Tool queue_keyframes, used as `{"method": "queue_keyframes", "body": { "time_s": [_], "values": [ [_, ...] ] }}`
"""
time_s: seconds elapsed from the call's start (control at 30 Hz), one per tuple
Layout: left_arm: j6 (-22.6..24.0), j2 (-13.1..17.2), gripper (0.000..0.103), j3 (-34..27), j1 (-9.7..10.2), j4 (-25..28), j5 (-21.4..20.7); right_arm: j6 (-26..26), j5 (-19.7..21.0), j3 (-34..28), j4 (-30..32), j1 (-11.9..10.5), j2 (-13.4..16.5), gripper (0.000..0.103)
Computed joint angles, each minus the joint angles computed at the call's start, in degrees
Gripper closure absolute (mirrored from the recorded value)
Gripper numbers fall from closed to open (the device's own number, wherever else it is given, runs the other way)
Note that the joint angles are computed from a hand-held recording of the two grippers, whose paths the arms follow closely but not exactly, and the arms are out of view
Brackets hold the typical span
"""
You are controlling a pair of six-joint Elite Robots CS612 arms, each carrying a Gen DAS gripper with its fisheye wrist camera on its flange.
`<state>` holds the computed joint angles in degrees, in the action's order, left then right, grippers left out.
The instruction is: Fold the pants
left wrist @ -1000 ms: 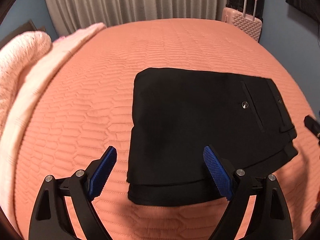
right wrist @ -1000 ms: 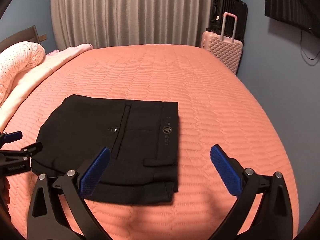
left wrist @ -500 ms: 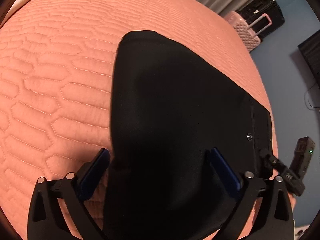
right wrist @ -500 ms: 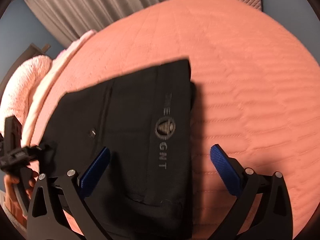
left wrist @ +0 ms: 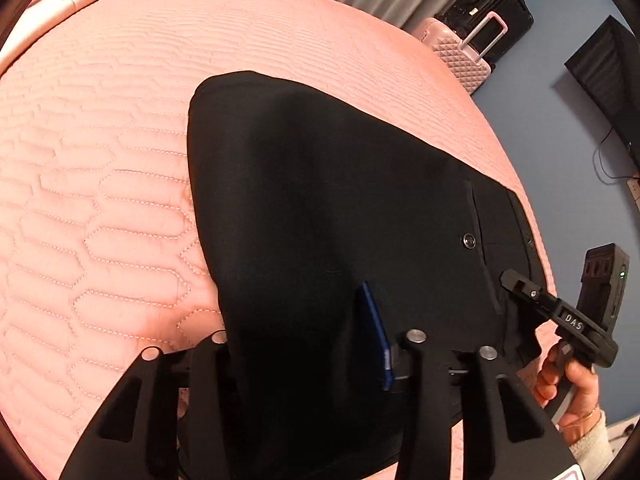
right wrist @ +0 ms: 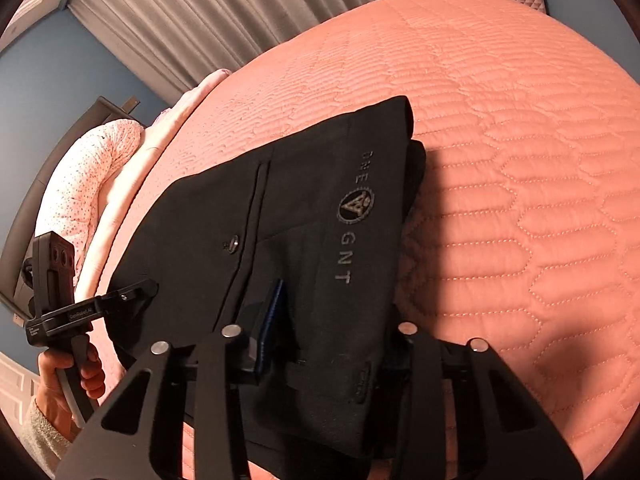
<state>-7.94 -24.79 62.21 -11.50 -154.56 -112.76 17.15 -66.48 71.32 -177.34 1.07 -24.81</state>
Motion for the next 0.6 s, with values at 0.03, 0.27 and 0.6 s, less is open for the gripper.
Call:
{"method": "queue_keyframes", "body": {
  "time_s": [0.03,0.27,0.6],
  "values": [
    [-0.5,0.1,0.077,-0.3,0.22,0.2,-0.9,0.0,0.1,0.2,-0.3,0.0,-0.2,0.075],
    [1.2,-3.2,0.091,4.7,1.02,-1.9,-4.6,-2.0,1.6,6.0,-2.2,0.4,-4.5,0.083],
    [8.3,-13.3,0.086,23.1,0.4,-4.2,-2.1,0.0,1.4,23.9,-6.1,1.3,-12.4,0.08]
  ]
}}
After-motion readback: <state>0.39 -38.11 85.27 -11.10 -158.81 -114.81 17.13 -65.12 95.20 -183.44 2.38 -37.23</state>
